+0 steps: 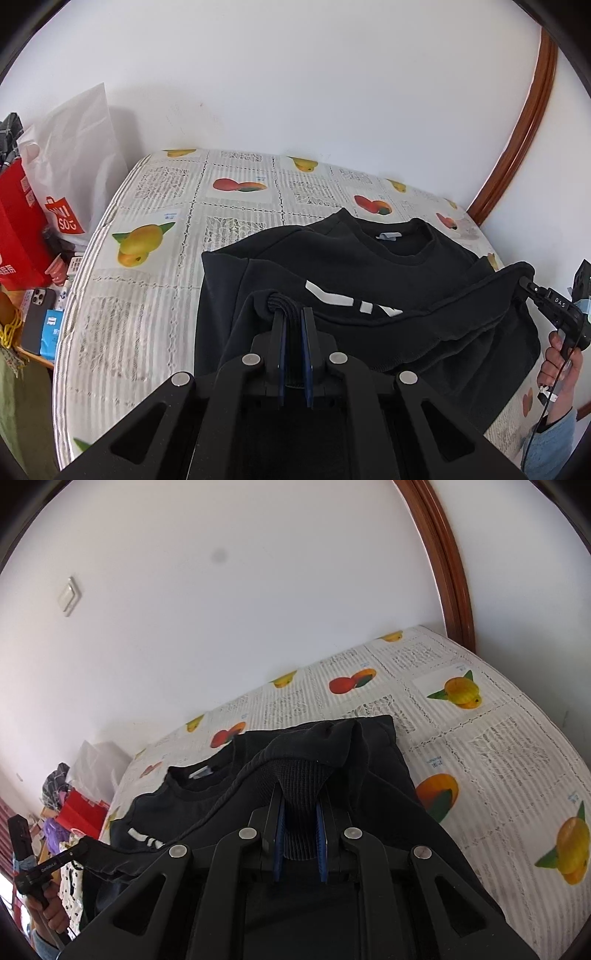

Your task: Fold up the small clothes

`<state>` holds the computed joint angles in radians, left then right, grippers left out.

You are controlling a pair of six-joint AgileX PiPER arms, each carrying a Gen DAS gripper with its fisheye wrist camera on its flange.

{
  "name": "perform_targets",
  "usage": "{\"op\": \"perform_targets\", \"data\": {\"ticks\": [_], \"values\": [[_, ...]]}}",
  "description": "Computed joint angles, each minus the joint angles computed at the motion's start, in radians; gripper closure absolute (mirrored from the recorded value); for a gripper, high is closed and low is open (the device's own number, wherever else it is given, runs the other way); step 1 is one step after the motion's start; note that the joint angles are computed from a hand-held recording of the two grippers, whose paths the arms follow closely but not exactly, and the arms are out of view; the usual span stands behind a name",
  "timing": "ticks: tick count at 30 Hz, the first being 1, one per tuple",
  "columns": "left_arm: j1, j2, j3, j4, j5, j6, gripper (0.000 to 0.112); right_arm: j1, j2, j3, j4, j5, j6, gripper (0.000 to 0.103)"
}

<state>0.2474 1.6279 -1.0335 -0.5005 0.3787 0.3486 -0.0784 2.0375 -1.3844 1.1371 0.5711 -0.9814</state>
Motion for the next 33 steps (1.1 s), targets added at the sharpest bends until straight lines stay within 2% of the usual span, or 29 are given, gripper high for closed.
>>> {"op": "perform_targets", "data": {"ticks": [3, 8, 9, 12, 13, 14, 16, 17, 19, 23, 24, 27, 30, 33], "values": [[0.010, 0.061, -0.055, 0.000, 0.024, -0.006, 0.105, 0.022, 0.062, -0.074, -0.078, -0.018, 0.095, 0.088], [0.051, 0.137, -0.129, -0.089, 0.097, 0.052, 0.103, 0.055, 0.148, -0.189, -0.300, -0.031, 0.323, 0.086], [0.055, 0.144, -0.141, -0.086, 0.113, 0.048, 0.103, 0.059, 0.156, -0.208, -0.341, -0.023, 0.361, 0.083], [0.065, 0.126, -0.134, -0.113, 0.140, 0.087, 0.099, 0.073, 0.122, -0.195, -0.432, -0.042, 0.418, 0.080], [0.069, 0.112, -0.121, -0.139, 0.144, 0.119, 0.089, 0.078, 0.091, -0.163, -0.431, -0.063, 0.403, 0.079], [0.068, 0.088, -0.096, -0.158, 0.129, 0.146, 0.071, 0.079, 0.065, -0.137, -0.422, -0.079, 0.379, 0.078], [0.057, 0.038, -0.046, -0.157, 0.074, 0.170, 0.056, 0.082, -0.003, -0.069, -0.357, -0.090, 0.266, 0.073], [0.043, -0.006, 0.002, -0.144, 0.023, 0.180, 0.056, 0.084, -0.030, -0.042, -0.328, -0.085, 0.214, 0.072], [0.037, -0.050, 0.039, -0.122, 0.010, 0.184, 0.056, 0.093, -0.081, 0.011, -0.277, -0.076, 0.128, 0.071], [0.065, -0.094, 0.087, -0.230, 0.084, 0.313, 0.056, 0.114, -0.111, 0.065, -0.254, 0.018, 0.047, 0.070], [0.062, -0.107, 0.104, -0.233, 0.091, 0.329, 0.056, 0.126, -0.111, 0.081, -0.256, 0.015, 0.039, 0.070], [0.033, -0.140, 0.149, -0.227, 0.082, 0.362, 0.056, 0.166, -0.093, 0.110, -0.341, -0.019, 0.070, 0.070], [-0.003, -0.109, 0.135, -0.231, 0.116, 0.372, 0.056, 0.187, -0.045, 0.078, -0.426, -0.013, 0.143, 0.071], [-0.081, -0.029, 0.073, -0.072, 0.083, 0.203, 0.056, 0.202, 0.032, -0.029, -0.548, 0.024, 0.302, 0.071]]}}
